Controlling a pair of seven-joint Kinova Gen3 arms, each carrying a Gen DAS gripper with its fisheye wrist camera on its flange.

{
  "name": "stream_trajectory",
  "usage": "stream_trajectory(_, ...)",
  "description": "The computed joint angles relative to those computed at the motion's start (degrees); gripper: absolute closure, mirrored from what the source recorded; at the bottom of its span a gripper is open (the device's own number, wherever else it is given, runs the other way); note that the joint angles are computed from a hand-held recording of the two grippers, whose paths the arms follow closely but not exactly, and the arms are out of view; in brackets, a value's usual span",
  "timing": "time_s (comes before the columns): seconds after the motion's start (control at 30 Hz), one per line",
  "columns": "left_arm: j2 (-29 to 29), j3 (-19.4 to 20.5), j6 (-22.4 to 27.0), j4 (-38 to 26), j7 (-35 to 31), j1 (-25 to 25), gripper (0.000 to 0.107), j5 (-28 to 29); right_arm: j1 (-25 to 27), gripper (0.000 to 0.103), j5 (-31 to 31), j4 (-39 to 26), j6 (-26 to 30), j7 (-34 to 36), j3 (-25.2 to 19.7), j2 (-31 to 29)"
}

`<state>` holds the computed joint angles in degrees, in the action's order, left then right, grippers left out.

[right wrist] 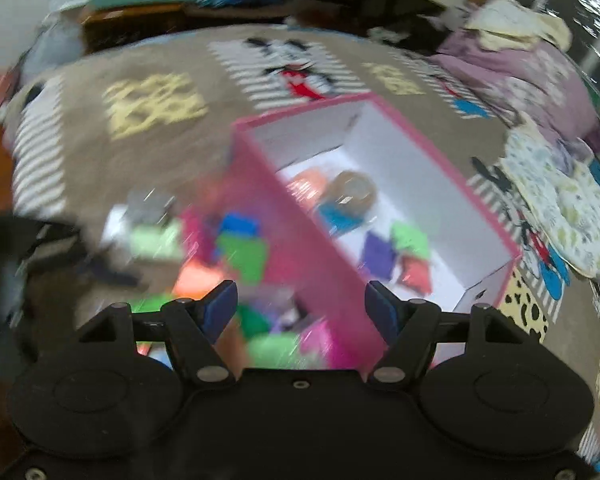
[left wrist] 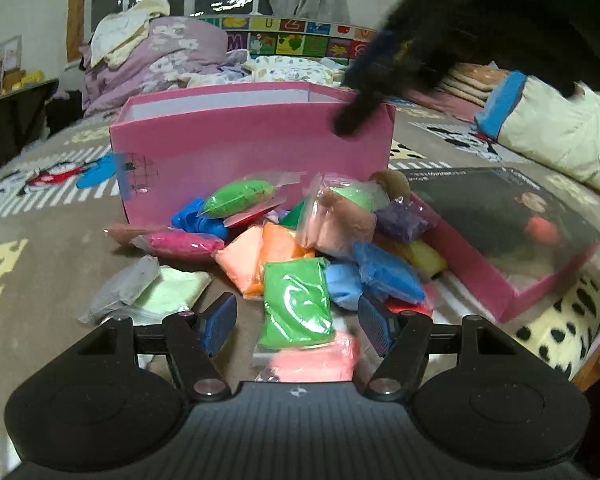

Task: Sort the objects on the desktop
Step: 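Grasp a bright green packet with the left gripper while the right grasps a blue packet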

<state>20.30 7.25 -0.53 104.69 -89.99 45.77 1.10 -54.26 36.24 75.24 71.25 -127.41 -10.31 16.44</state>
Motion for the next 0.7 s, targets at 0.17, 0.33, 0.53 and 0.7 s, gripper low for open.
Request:
stream_trajectory(0.17, 1.48, 3.76, 2.94, -2.69, 1.51, -3.42, 0.052, 0.81, -0.18, 0.033, -3.15, 5.06, -2.71, -0.96, -2.38, -3.14)
stream_trajectory(0.33, 1.81, 1.50, 5.15, -4.07, 3.78, -1.46, 0.059, 0.40, -1.79, 0.033, -3.91, 7.63, -1.04, -2.65, -3.78, -2.94)
stream_trajectory(0.53, 1.51, -0.40, 5.81, -4.44, 5.71, 0.57, 0.072, -1.28, -1.93, 0.033, -4.12, 11.30, -3.67, -4.59, -3.84, -1.55)
stream_trajectory(0.7, 0.93, -1.06, 5.40, -4.13, 7.01, 1.08, 0.073, -2.28, -1.98, 0.033, -2.74, 12.41, -7.18, -5.67, -3.11, -0.57)
